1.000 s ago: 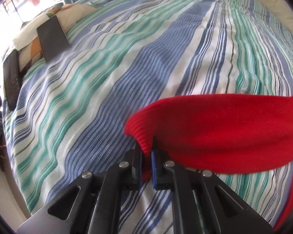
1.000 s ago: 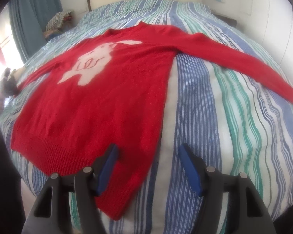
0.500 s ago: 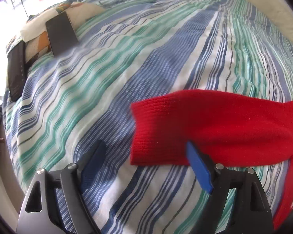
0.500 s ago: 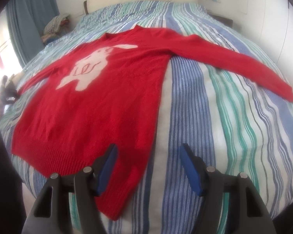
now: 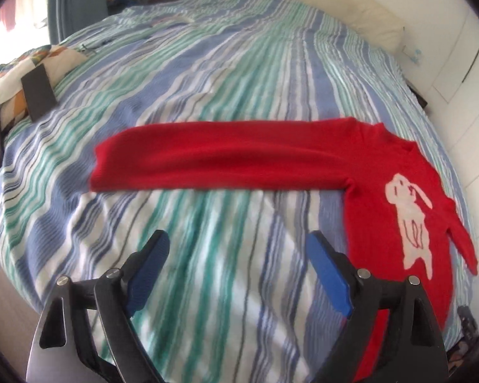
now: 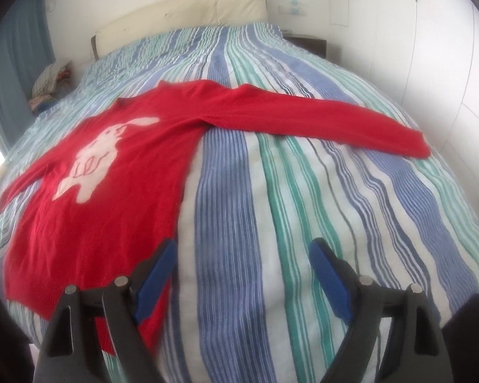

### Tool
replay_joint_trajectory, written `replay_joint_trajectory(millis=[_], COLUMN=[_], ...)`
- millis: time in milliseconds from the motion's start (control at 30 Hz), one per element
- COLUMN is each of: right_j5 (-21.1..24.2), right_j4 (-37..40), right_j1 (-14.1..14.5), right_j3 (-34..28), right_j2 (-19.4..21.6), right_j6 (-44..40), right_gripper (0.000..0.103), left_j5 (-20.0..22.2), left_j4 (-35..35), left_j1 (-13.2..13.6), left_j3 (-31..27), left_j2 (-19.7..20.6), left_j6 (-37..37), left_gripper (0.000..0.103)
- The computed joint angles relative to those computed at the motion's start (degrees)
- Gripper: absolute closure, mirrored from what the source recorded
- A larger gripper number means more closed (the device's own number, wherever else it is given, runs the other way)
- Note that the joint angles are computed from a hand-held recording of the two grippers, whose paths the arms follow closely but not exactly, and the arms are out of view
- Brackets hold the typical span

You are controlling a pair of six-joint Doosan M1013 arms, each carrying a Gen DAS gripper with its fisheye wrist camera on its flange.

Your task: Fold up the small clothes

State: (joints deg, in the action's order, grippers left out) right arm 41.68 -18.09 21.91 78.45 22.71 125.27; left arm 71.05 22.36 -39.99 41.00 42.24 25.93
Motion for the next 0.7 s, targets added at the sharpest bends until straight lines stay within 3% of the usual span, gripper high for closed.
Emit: replay_joint_trajectory(millis=[100, 233, 467, 700], right_j5=[0.1, -0.07, 0.85, 5.77], right_j4=[-0.27, -0.78, -1.61, 3.21], right_j1=[0.04, 0.08, -0.28, -0.84], right_j3=[0.03, 0.18, 0.48, -0.9], right_j2=[0.06, 0.07, 0.09, 2.02], right_j6=[0.14, 0.27, 2.65, -0.16], right_gripper=[0.019, 0.019, 0.019, 0.016], left_j5=[-2.04, 0.56, 1.16, -0.08], left_j4=[-3.06, -4.76, -6.73, -7.25], left_j1=[-0.84, -1.52, -1.54, -1.66], left_j3=[-3.29, -8.37, -6.11, -4.41], left_j2=[2.32, 6.21, 6.92, 6.33], left_j6=[2.49, 5.25, 4.55, 5.45], left_gripper=[0.012, 0.012, 0.012, 0.006])
